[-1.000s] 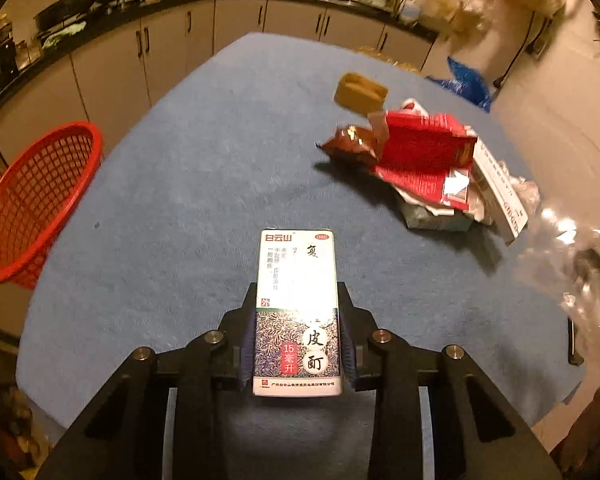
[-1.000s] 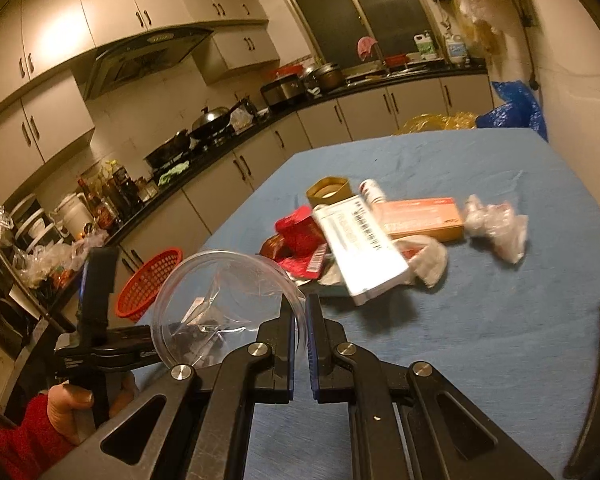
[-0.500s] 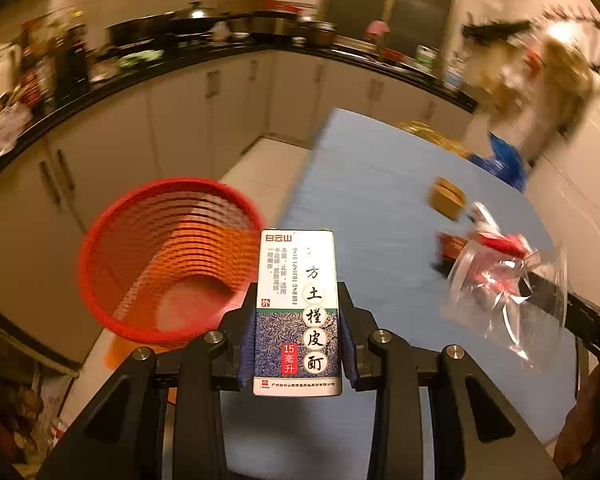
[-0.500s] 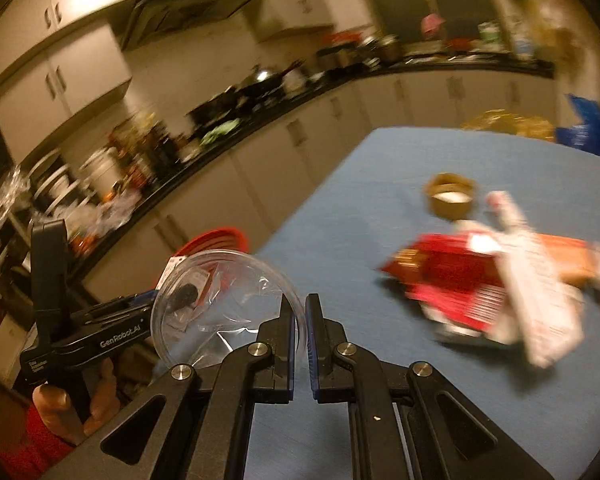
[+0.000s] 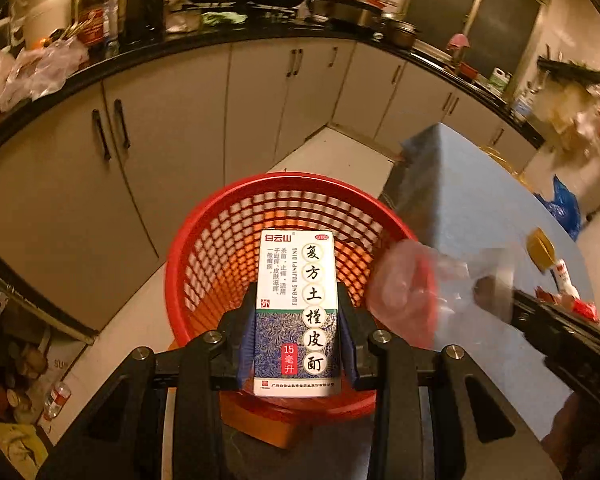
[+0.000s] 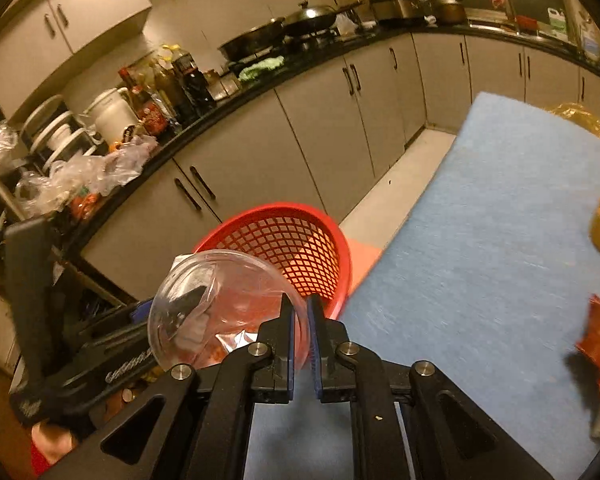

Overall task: Collect trash
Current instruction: 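Carry both held items to the red basket and open both tools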

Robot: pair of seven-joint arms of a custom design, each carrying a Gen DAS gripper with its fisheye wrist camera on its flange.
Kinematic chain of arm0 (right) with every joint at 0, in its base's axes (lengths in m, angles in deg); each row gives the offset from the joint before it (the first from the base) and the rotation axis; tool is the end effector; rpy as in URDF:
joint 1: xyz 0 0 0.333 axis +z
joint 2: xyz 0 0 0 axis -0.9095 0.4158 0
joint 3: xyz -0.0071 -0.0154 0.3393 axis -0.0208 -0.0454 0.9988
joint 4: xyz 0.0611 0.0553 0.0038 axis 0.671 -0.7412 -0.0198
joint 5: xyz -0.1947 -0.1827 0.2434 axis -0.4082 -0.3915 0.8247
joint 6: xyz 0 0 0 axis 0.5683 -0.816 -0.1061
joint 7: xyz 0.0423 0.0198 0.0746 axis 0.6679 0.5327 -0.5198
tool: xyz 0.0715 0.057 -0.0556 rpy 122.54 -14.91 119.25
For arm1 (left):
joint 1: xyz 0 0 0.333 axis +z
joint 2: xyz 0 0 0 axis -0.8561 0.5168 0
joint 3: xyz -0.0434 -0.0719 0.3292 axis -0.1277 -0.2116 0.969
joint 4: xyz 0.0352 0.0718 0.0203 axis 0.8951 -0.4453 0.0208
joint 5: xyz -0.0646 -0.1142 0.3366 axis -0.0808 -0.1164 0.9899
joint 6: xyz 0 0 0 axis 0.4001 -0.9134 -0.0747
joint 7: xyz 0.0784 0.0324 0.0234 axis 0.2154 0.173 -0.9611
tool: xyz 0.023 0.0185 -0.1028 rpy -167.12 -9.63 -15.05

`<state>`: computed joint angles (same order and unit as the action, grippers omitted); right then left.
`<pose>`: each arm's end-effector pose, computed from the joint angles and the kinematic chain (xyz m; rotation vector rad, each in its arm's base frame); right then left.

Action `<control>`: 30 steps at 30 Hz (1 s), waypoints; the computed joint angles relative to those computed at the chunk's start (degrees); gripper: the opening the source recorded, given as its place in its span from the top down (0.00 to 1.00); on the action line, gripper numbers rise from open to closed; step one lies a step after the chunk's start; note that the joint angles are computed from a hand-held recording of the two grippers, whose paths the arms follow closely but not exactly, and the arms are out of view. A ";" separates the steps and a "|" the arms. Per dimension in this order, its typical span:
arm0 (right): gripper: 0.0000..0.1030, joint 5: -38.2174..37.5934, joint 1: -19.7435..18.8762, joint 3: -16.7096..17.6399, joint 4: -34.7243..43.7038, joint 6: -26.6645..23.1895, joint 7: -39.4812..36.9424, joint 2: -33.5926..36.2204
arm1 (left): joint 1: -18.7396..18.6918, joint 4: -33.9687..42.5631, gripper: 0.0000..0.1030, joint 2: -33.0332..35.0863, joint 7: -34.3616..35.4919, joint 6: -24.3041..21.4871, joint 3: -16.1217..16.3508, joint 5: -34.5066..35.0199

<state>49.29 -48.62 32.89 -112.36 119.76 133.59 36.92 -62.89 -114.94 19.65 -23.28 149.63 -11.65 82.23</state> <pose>0.6793 0.2954 0.4491 -2.0510 1.1395 0.0429 0.5551 -0.1330 0.4680 -2.2636 1.2910 -0.6944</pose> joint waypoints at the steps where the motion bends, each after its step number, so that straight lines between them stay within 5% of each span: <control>1: 0.92 -0.81 0.48 -0.28 2.14 -1.22 1.15 1.57 | 0.01 -0.44 0.68 -0.13 -0.84 0.08 0.16 0.49; 3: 0.92 -3.99 2.56 -1.90 4.37 -1.36 4.01 3.35 | 0.52 -0.49 0.65 0.36 -1.02 0.73 0.53 0.51; 7: 0.78 -4.37 2.01 -0.83 4.66 -0.33 3.90 3.83 | -0.39 0.54 0.33 0.23 -4.48 -2.96 0.86 6.04; 8: 0.76 -3.39 1.30 -0.29 3.66 0.39 3.11 3.20 | -0.51 0.34 0.31 -0.11 -5.66 -2.91 0.82 7.37; 11: 0.67 -0.05 -0.90 1.22 1.38 1.99 0.19 1.52 | -0.58 -0.02 0.31 -0.85 -7.58 -2.74 0.50 9.32; 20: 0.63 17.56 -9.78 3.58 -14.30 3.50 -17.76 -10.48 | -2.72 -0.98 0.26 -4.37 -16.31 -4.29 -2.42 16.16; 24: 0.63 24.09 -11.52 0.38 -22.19 4.92 -24.36 -15.97 | -5.36 2.37 0.25 -1.64 -14.09 -3.60 -4.19 15.87; 30: 0.60 29.29 -14.63 -5.95 -27.77 5.67 -28.95 -21.13 | -10.20 11.15 0.25 6.62 -1.00 -2.05 -5.89 8.92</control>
